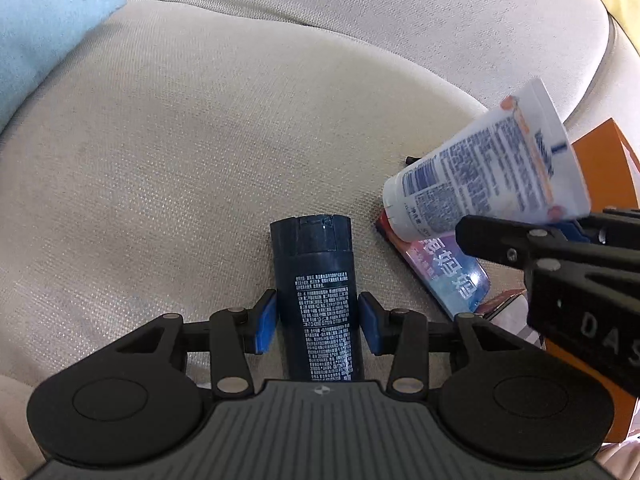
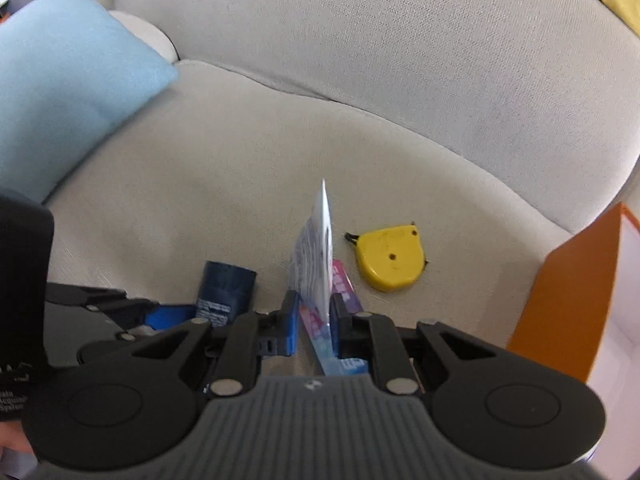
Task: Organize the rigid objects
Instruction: 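Lift the Vaseline tube with the right tool and regrip it upright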
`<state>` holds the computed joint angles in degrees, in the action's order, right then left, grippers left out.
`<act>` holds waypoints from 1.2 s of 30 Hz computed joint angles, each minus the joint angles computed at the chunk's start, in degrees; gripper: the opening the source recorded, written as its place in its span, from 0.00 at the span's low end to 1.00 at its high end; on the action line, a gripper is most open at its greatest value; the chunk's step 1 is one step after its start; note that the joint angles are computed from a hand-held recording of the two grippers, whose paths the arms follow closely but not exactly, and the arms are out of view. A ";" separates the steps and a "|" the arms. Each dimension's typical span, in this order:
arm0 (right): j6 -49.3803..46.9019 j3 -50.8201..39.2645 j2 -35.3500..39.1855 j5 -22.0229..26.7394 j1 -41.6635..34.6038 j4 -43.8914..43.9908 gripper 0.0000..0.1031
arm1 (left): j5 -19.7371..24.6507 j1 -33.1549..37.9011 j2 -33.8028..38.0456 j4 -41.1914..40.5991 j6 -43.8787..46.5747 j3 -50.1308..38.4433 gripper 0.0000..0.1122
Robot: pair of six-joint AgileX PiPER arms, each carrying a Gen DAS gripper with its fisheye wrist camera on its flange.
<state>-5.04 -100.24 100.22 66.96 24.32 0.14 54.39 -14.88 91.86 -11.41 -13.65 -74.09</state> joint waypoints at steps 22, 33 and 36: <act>-3.73 3.72 0.49 -1.22 -5.61 8.47 0.08 | -2.69 2.79 -2.98 -3.98 2.53 4.18 0.43; -18.87 3.88 0.84 -4.81 -7.35 14.99 0.41 | -6.09 1.30 -6.13 1.65 -6.69 7.49 0.43; -19.59 2.49 2.38 -4.18 -6.62 15.33 0.40 | -6.63 2.45 -6.52 2.29 -8.79 7.81 0.43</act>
